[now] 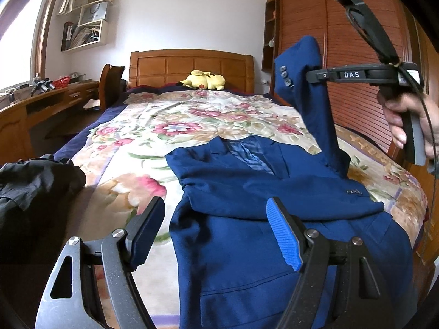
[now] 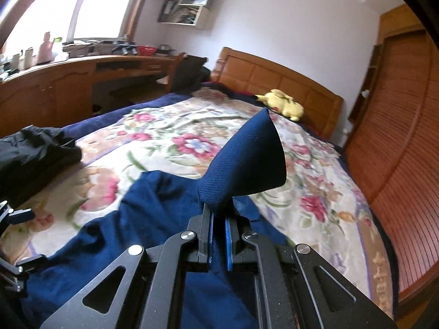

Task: Fold large clothes
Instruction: 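Carry the sleeve across the jacket front and open the right gripper, then lower the open right gripper onto the jacket front buttons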

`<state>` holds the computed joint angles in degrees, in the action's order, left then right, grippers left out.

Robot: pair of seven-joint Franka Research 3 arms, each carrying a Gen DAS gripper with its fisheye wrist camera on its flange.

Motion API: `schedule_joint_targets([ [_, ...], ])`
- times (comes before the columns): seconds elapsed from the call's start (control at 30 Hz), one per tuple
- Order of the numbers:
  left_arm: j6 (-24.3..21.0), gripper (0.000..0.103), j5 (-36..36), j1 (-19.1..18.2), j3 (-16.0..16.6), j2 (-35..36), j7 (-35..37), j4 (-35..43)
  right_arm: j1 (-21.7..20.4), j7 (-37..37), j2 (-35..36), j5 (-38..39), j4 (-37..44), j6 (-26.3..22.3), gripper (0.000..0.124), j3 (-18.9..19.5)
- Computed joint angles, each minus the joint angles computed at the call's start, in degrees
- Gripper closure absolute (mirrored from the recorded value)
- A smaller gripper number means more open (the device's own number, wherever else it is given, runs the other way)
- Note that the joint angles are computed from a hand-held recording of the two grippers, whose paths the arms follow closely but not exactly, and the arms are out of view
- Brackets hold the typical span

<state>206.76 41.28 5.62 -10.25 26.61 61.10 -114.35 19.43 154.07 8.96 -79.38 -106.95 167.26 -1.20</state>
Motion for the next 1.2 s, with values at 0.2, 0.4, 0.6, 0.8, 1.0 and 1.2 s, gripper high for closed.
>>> schedule_joint_targets([
  [0.2,0.6,0.026,-0.6,-0.4,0.7,-0.3,0.8,-0.4,-0.1,-3.8,0.5,3.3,-0.9,3.5,0.117,0.1],
  [0.4,0.5,0.026,-1.1,-0.7,0.9,-0.5,1.2,-0.7,0.3,-14.2,2.7,13.8,-1.5,5.9,0.117,-0.7],
  [0.6,0.1,0.026,-1.5,-0.8,0.8,-0.5,1.6,-0.7,-0.9,-28.9,3.0,31.4,-3.3,5.9,0.103,1.2],
  [0.8,-0.2,0.026,-1.1,-0.5,0.3,0.1,1.8,0.0,0.7,-32.6,1.4,35.5,-5.5,12.3,0.072,-2.8],
  [1.0,-1.5,0.026,-0.5,-0.5,-0.4,1.1,1.7,1.4,4.5,-32.2,1.7,36.4,-5.4,9.8,0.072,-9.1],
  [1.2,-3.5,0.026,0.6,0.5,-1.8,2.1,1.4,2.6,5.5,-22.8,2.5,29.9,-7.9,9.3,0.072,-14.1],
])
